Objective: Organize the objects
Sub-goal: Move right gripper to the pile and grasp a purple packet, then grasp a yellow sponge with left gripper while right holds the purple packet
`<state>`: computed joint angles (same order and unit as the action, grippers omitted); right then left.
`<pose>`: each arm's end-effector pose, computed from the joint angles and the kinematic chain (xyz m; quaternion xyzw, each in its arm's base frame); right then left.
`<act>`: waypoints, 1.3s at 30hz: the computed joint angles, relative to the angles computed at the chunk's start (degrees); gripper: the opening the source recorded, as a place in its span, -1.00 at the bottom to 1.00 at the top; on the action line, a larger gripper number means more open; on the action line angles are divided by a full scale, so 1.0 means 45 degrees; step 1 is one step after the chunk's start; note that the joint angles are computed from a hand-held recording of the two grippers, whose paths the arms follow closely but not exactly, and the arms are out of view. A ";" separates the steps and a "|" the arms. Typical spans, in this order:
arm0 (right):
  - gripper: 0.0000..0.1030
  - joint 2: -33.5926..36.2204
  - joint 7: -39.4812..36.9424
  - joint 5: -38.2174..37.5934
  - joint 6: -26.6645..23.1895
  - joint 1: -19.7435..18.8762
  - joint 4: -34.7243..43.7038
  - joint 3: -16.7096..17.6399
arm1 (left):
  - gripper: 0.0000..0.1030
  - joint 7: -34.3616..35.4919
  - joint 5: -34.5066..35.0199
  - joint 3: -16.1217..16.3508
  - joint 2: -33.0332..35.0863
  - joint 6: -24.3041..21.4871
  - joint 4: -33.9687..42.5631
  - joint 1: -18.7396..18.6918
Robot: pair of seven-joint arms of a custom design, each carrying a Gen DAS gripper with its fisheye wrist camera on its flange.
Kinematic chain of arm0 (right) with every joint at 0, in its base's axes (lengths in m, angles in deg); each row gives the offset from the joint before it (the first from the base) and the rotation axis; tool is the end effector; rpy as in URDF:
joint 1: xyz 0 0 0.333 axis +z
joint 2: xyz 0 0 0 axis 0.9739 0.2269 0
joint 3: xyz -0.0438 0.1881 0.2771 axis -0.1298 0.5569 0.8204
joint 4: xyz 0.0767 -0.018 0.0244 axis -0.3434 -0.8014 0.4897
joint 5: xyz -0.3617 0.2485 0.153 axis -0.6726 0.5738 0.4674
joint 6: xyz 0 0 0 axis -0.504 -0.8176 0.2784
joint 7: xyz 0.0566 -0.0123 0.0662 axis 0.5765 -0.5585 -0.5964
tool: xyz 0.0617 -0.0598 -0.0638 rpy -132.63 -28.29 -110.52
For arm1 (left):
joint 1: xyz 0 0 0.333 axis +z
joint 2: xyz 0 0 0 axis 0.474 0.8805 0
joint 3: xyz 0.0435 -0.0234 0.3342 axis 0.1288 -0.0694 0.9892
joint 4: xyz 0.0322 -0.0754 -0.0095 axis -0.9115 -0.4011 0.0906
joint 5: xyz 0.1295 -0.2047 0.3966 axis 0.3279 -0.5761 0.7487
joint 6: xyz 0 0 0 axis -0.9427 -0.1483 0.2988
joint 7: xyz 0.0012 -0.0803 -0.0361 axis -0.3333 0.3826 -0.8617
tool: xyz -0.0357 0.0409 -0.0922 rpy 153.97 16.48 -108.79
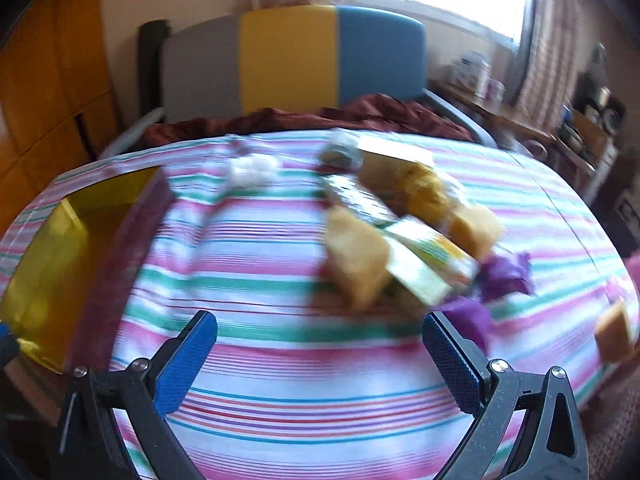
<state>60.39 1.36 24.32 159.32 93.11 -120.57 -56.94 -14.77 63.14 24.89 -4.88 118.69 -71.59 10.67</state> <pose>0.7788 0.2466 0.5158 -0.7911 0.4934 -0.1938 0.3052 0.5963 -0.3370 0.5283 -0.8079 0.4637 -0.2437 0.2697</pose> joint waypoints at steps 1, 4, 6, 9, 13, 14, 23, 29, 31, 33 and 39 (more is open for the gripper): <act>1.00 0.0114 0.0044 0.0056 -0.0103 -0.0093 0.0163 -0.0050 | 0.08 0.0195 -0.0057 -0.0022 0.0094 0.0023 0.0100 -0.0013; 0.99 0.0437 0.0004 0.0313 -0.0125 -0.0503 0.0605 -0.0138 | 0.08 0.0245 0.0457 -0.0053 0.0384 -0.0066 0.0440 -0.0206; 0.90 0.0624 -0.0239 0.0479 0.0087 -0.0796 0.0793 -0.0142 | 0.08 0.0590 0.0321 -0.0048 0.0543 0.0062 0.0621 -0.0267; 0.74 0.1241 -0.0333 0.0961 -0.0281 -0.1285 0.1605 -0.0065 | 0.08 0.0635 0.0036 0.0036 0.0654 0.0966 0.0630 -0.0256; 0.56 0.1998 -0.1141 0.1810 -0.1270 -0.1923 0.2549 0.0382 | 0.08 0.0746 -0.0096 0.0111 0.0911 0.1517 0.0877 -0.0339; 0.55 0.2086 -0.1305 0.1787 -0.1261 -0.1894 0.2600 0.0346 | 0.08 0.0882 -0.0156 0.0119 0.1013 0.1495 0.1008 -0.0374; 0.37 0.2929 -0.2195 0.2271 -0.1580 -0.1961 0.3458 0.0492 | 0.09 0.1392 -0.0642 0.0265 0.1556 0.1644 0.1642 -0.0617; 0.01 0.2985 -0.2829 0.2875 -0.0968 -0.2114 0.3209 0.0795 | 0.09 0.1468 -0.0635 0.0424 0.1909 0.2268 0.2011 -0.0709; -0.02 0.2965 -0.2953 0.3277 -0.0641 -0.2237 0.3049 0.0965 | 0.09 0.1331 -0.0658 0.0497 0.2036 0.2761 0.2088 -0.0708; -0.03 0.2906 -0.3346 0.3727 -0.0176 -0.2400 0.2773 0.1209 | 0.09 0.1482 -0.0909 0.0526 0.2294 0.3112 0.2354 -0.0676; -0.05 0.2714 -0.4316 0.4673 0.0976 -0.2618 0.2086 0.1591 | 0.37 0.3645 -0.2539 0.0409 0.3832 0.3557 0.4205 -0.0586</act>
